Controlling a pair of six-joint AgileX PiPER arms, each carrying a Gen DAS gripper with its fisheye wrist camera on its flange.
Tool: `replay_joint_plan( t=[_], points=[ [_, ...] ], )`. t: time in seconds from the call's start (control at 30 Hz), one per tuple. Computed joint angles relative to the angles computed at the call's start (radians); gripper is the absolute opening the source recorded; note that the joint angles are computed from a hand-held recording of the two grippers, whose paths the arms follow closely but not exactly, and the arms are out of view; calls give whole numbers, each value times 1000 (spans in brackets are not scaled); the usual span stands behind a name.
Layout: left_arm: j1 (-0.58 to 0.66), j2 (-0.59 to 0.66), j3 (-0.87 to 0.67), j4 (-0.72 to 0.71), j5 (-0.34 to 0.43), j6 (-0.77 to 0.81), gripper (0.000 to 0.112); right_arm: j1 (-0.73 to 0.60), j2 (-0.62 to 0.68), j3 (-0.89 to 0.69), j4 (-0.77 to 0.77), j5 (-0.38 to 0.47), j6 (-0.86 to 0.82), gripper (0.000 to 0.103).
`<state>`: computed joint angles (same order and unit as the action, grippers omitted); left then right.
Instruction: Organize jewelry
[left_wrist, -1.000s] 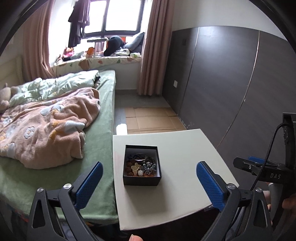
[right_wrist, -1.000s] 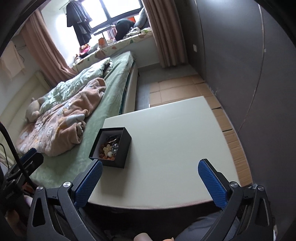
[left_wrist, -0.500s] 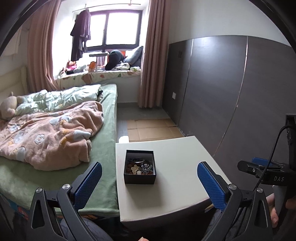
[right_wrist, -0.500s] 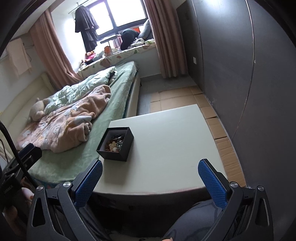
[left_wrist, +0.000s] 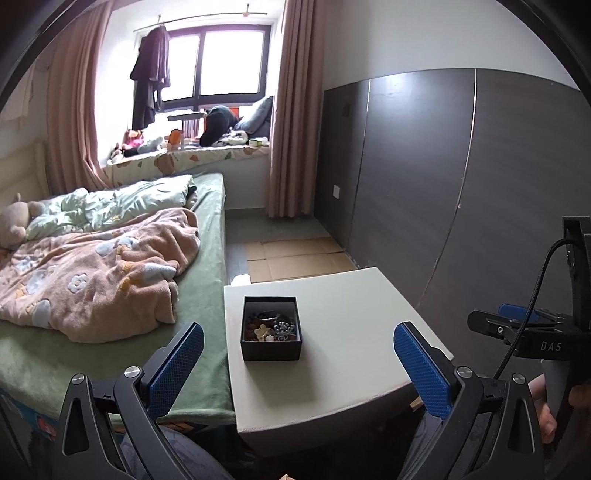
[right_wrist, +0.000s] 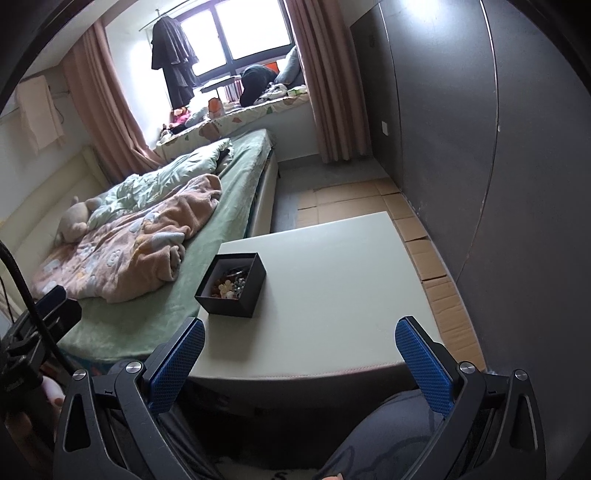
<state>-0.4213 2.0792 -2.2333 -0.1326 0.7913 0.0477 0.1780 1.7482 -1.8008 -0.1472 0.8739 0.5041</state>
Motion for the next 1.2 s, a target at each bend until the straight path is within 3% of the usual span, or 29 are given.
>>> replay_joint_plan(
  t=[0.43,1.2],
  points=[
    [12,-61,100,-33,-42,47,103,33,-21,-6,-40,39,21,103],
    [14,-68,109,-39,-41,58,103,52,-41,29,-55,37,38,103]
  ],
)
